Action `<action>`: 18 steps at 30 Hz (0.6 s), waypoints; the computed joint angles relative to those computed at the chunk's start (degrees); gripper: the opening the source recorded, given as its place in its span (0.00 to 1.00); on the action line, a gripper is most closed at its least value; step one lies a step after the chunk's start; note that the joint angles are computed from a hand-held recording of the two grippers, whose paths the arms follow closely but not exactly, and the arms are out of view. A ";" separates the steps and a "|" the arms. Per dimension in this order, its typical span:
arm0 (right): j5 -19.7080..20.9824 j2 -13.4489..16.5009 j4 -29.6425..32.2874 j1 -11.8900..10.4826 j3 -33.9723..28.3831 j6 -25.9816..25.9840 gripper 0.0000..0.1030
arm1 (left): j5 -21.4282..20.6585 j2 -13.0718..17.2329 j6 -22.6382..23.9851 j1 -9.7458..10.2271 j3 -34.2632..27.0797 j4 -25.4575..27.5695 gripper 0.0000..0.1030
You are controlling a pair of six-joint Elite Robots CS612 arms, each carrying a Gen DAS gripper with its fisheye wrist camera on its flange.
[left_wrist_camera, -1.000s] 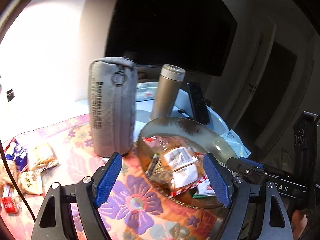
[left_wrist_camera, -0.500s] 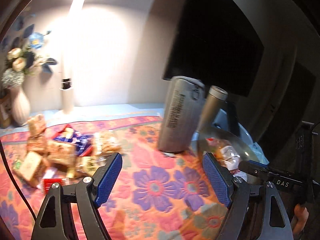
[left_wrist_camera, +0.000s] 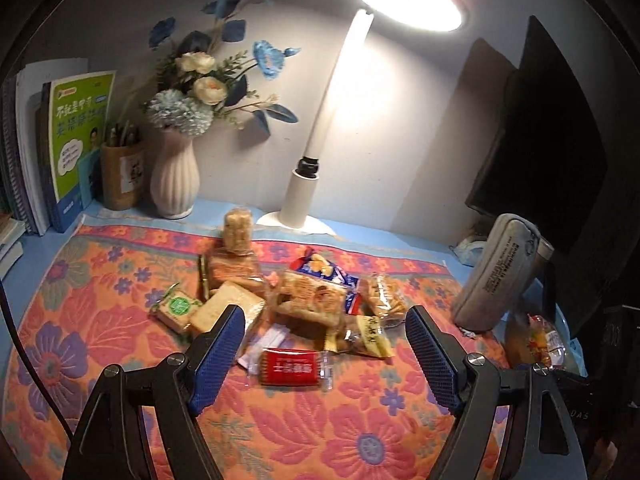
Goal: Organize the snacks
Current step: 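Grasp the sliced bread loaf with the left tool while the right grasps the yellow bag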
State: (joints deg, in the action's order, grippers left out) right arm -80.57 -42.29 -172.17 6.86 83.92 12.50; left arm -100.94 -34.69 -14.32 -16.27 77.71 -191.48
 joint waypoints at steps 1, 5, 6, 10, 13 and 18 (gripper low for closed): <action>1.48 0.73 1.21 0.06 -1.14 -0.49 0.58 | -0.02 0.33 -0.29 0.40 -0.33 0.57 0.78; 6.67 3.64 6.56 0.12 -5.90 -2.22 0.57 | -0.06 1.18 0.87 0.98 -1.30 3.23 0.78; 6.95 4.25 7.72 0.20 -7.03 -2.58 0.57 | 0.53 1.34 1.48 0.97 -1.50 3.75 0.78; 8.20 6.36 11.38 0.14 -10.81 -4.05 0.57 | 1.26 2.54 3.48 1.24 -3.73 7.06 0.78; 9.91 8.39 14.16 -0.14 -14.21 -4.19 0.57 | 0.78 3.98 4.55 1.55 -6.82 12.44 0.78; 10.38 11.80 17.54 -0.21 -19.57 -3.93 0.57 | 5.65 6.90 6.94 0.97 -12.25 18.90 0.78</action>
